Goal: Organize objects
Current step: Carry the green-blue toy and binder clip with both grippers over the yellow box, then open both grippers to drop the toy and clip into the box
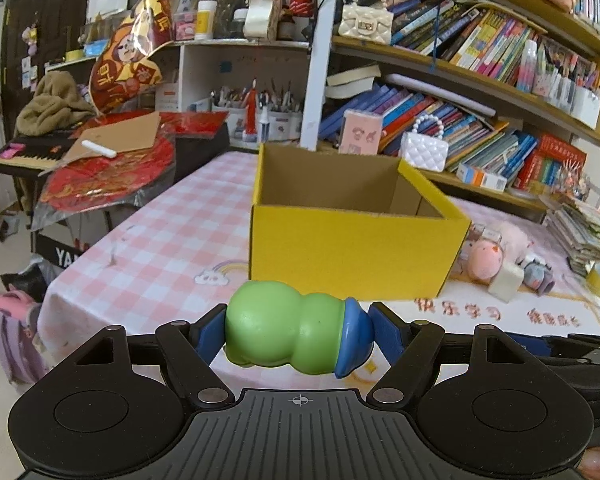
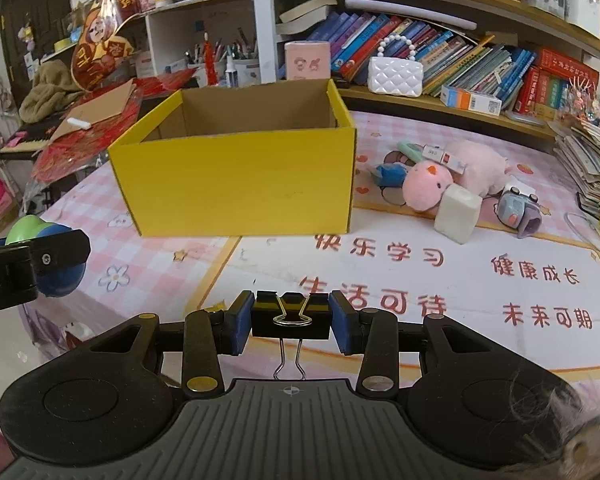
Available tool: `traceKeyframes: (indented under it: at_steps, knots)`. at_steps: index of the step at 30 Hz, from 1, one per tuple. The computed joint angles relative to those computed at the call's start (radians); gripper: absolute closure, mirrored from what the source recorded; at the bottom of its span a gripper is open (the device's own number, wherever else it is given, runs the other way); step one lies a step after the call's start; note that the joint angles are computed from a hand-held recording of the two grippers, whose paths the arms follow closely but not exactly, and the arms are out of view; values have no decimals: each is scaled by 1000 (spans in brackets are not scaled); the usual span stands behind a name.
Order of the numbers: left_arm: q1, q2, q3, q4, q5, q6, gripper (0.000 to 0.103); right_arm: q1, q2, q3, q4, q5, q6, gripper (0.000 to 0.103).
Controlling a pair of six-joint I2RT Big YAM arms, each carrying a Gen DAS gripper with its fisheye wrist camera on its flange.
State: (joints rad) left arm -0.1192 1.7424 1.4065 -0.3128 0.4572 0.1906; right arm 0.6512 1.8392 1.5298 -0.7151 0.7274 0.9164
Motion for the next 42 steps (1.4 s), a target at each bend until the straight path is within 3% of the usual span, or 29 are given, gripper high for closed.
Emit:
traceKeyframes:
  at_steps: [5,11,16,19,23,27,34,37,42]
  knots:
    - [-15,30,71,19,6,-38,27,-35,-14,2,81,15,-83,65]
    - [-45,114,225,25,-25,-113,27,-105,-12,28,244,-1,-304,65]
    - [-81,205,373,-4,-75,-135,27,-180,23,79,362,-72,-515,65]
    - [-105,273,478,-51,-116,-133,27,-227,64,135,384,-141,-623,65]
    - [-136,371,631,-150,-168,-128,26,-281,144,246,329,-251,-773,65]
    - [-160,453,753,-235,-205,-124,26,-323,237,386,220,-349,-943,65]
    - [-187,591,975,-397,-268,-93,26,-360,356,565,62,-438,-1156,65]
    - [-192,662,1096,-497,-286,-86,26,-367,383,605,42,-457,-1232,65]
    - [-197,723,1198,-580,-310,-63,26,-372,431,678,-19,-450,-1324,66]
